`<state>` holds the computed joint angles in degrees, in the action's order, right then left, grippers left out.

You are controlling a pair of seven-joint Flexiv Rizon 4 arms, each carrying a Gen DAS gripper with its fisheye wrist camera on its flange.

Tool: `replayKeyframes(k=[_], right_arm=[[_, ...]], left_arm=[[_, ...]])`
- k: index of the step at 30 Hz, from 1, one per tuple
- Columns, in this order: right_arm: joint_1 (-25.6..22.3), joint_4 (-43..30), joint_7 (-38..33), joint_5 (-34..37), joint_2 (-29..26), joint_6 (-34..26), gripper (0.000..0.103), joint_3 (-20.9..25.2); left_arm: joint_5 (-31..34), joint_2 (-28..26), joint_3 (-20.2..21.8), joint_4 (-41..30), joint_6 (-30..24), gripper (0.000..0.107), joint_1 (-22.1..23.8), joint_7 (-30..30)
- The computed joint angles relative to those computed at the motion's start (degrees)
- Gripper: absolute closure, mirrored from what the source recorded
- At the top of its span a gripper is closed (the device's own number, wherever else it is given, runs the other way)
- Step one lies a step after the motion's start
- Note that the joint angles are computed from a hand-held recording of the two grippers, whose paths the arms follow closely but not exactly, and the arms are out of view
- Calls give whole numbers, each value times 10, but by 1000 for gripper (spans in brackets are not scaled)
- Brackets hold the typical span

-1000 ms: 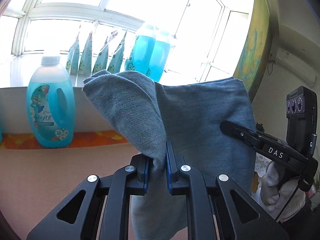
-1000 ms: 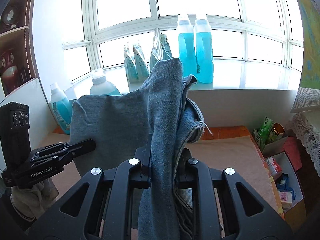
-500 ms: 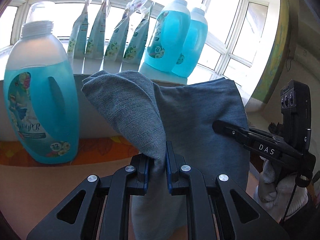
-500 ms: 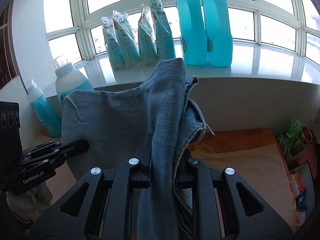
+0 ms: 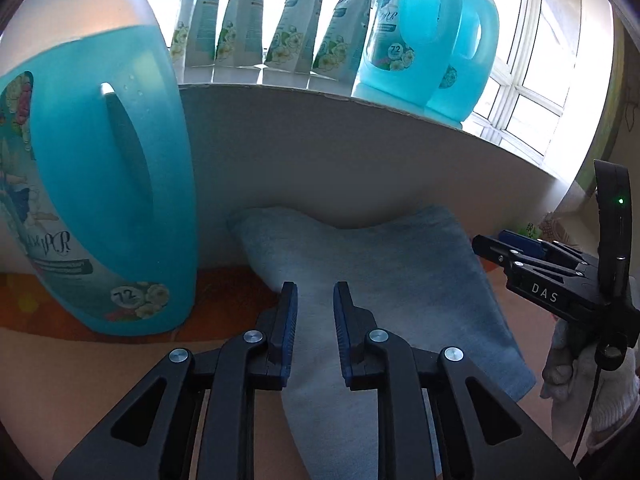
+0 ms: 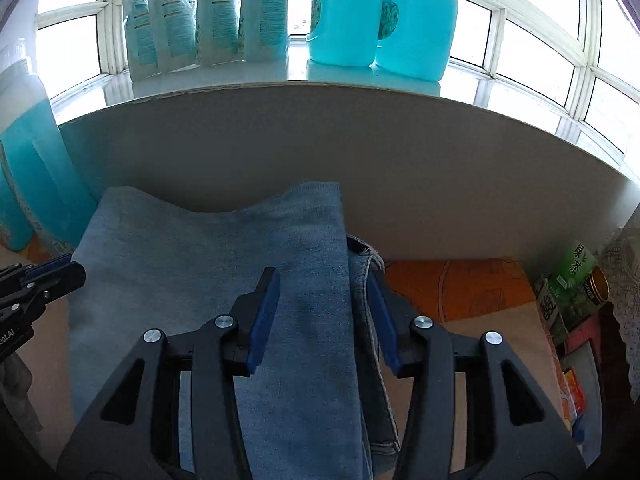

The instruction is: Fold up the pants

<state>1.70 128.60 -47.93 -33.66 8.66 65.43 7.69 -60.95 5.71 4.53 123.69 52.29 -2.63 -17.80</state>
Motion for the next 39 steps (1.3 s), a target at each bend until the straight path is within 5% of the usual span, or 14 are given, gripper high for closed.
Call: replayKeyframes(k=[16,29,32,39], right_arm=[[14,24,-27,76,113,-52,51,29],[53,41,-25,140,257,-153,46,76],[66,38,-25,151,292,-182,39,90],[89,22,11,165,364,-266,32,139]], left_arm=[[27,81,35,23,-42,90,-1,34],[73,183,104,46,-149,81,30,51],[82,214,123,51,-180,61,37,60],[120,277,174,61,-275,50,61,75]])
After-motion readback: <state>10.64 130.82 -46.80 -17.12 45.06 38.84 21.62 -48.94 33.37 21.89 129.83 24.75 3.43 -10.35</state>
